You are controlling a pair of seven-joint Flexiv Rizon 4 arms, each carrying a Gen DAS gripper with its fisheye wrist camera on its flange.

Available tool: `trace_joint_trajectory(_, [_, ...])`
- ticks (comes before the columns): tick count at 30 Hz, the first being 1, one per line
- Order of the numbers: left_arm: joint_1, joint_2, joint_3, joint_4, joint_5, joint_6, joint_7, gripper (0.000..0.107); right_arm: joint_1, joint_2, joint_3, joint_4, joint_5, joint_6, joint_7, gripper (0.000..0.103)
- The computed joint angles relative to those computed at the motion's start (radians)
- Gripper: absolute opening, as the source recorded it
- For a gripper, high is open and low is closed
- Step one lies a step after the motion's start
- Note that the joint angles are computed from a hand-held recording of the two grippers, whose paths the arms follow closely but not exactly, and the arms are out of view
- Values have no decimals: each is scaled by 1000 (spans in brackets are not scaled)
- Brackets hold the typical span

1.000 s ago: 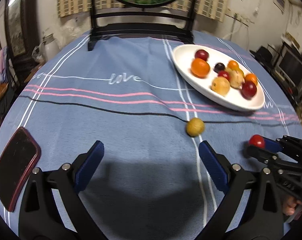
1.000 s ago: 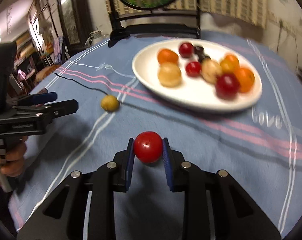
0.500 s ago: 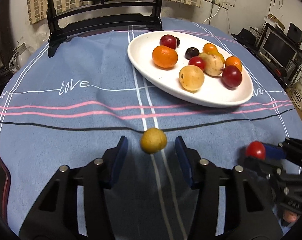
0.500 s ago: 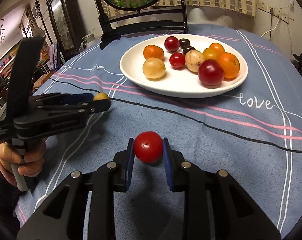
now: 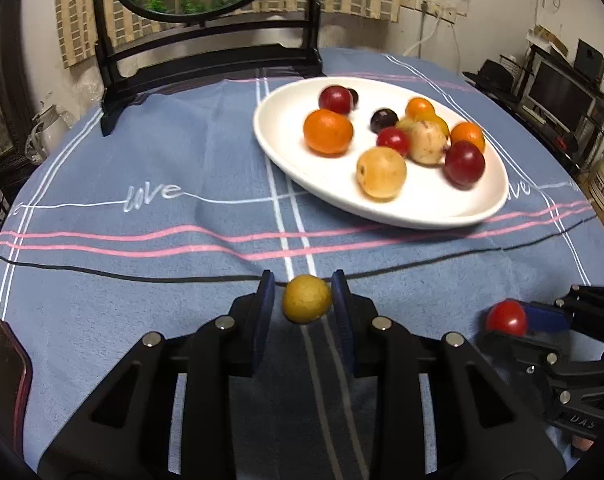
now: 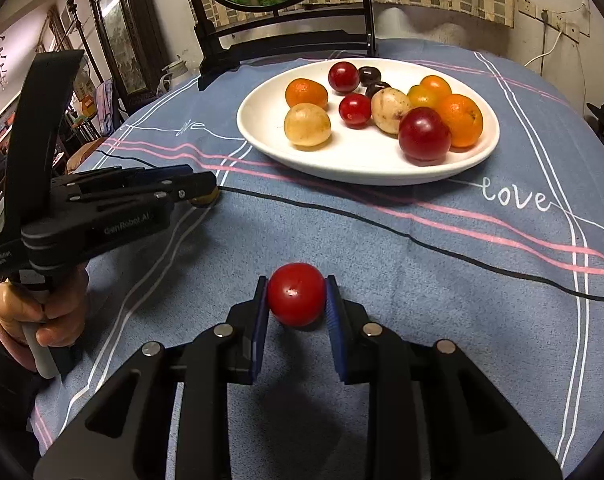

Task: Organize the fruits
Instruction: 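Grasp the red tomato with the right tool while the left tool grasps the small yellow fruit, then carry both fruits onto the white plate and open both tools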

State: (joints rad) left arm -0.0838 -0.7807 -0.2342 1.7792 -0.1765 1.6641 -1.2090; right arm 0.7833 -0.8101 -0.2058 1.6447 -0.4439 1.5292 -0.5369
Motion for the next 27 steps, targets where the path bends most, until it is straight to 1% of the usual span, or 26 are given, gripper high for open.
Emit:
trace_joint_trajectory(1, [-2,-1,1,-1,3,-9,5,30,0,0,-1,0,0,-1,0,27])
trace_joint_trajectory(4, [-63,-10,72,-26,4,-44,3,31,2,0,-4,-1,-1,-3,0,27])
trace_joint_trajectory(11, [-58,-14,66,-21,4,-29,3,30,26,6,-35,13,-7,5,10,27])
trace_joint_trajectory(13, [-62,-10,70,-16,4,-29,1,27,30,7,-41,15,-9,5,13,27])
trace_joint_trajectory(18, [-55,15,64,24,4,-21,-8,25,66,12,-93,33,-17,13,37,27])
trace_joint_trajectory(20, [-28,28,32,47,1,-20,-10,25,75,14,-104,40,-15,21,46,27])
trace_joint_trajectory(23, [49,50,-62,87,3,-7,5,25,82,20,-120,50,-6,43,56,27])
trace_joint_trajectory(25, [87,61,-113,94,8,2,16,25,113,26,-173,64,4,75,67,27])
trace_joint_trajectory(26, [112,66,-150,85,8,-2,24,25,129,27,-204,65,9,85,65,27])
trace_joint_trajectory(27, [121,67,-168,73,5,-5,27,25,138,27,-223,60,15,83,61,27])
